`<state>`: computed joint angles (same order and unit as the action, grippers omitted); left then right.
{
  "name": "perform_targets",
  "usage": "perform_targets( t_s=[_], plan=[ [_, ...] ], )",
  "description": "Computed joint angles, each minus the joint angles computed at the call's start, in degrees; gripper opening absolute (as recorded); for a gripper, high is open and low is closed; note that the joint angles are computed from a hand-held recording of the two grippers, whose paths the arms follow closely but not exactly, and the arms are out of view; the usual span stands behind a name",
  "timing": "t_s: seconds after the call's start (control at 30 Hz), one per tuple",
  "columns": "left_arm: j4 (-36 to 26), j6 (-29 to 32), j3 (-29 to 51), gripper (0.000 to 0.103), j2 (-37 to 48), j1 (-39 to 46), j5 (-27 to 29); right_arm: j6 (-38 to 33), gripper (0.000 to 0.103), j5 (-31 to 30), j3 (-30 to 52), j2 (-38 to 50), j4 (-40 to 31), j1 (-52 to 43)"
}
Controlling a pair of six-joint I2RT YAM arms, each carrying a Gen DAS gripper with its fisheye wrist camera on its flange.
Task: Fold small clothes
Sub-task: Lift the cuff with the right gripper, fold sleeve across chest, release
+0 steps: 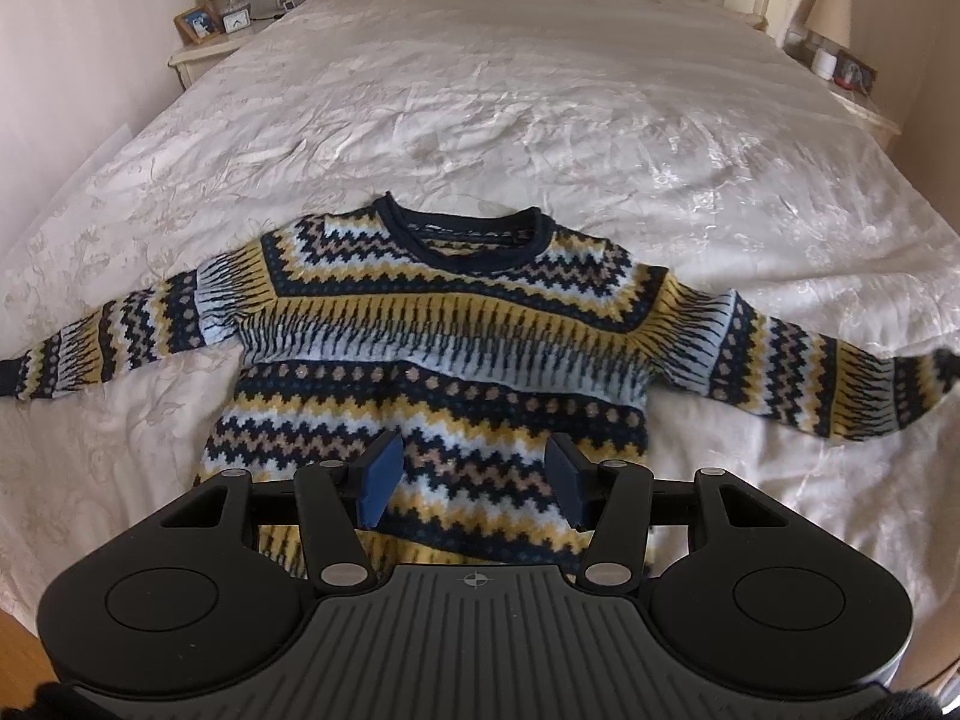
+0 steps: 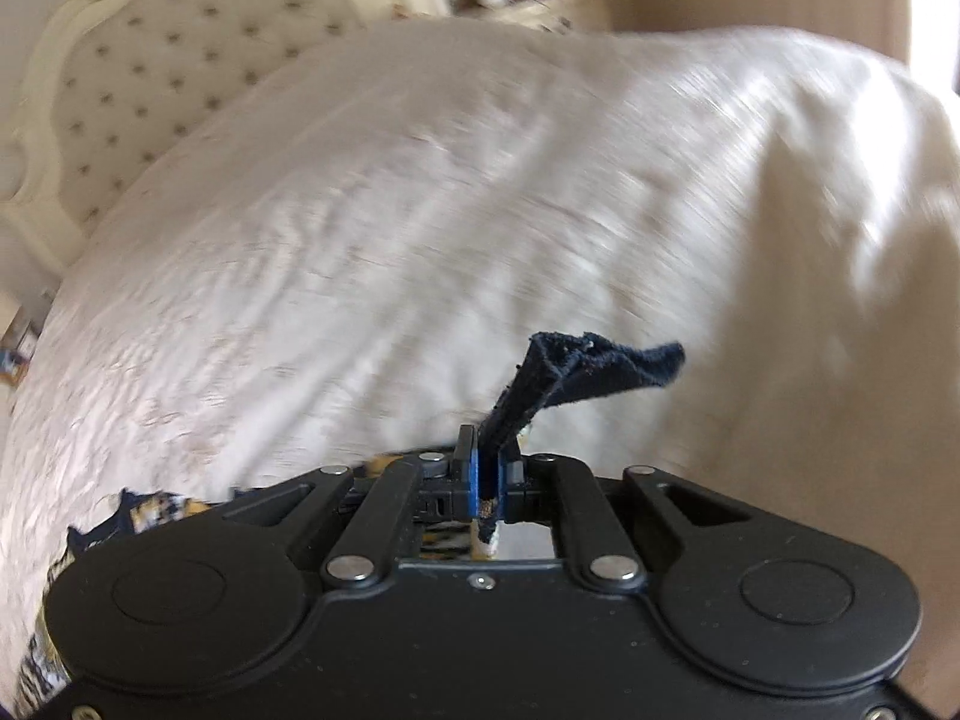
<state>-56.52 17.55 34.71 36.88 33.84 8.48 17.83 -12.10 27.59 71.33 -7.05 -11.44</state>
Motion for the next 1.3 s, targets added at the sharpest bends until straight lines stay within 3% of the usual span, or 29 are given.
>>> perform_targets(
  t_s=[0.13,0.27,0.47,0.73,0.87,1.23,1.3],
  plan=[
    [2.4,11.6,1.2,0.051,6.8,13.8,8.4,5.0,0.013,7.0,2.5,-4.9,-3.4,12.2],
    [6.2,21.4,3.8,0.051,16.0,24.5,14.2,11.6,0.013,15.7,7.3,-3.1,-3.8,27.2],
    [12.1,30.2,10.3,0.051,31.0,34.8,18.2,17.7,0.013,22.5,22.5,10.1,-3.7,45.0],
    [16.3,34.6,22.9,0.051,50.2,41.6,18.3,21.1,0.013,23.2,45.0,32.4,-1.0,60.3],
    [17.0,35.7,29.8,0.051,58.0,43.3,17.9,21.5,0.013,20.8,58.8,46.1,-3.1,64.7],
    [16.5,34.3,43.7,0.051,72.0,45.7,15.7,20.6,0.013,18.6,103.8,78.9,-25.8,71.7],
    [16.2,34.5,45.0,0.051,73.4,45.5,15.1,21.1,0.02,18.6,110.9,83.0,-29.5,72.4]
  ],
)
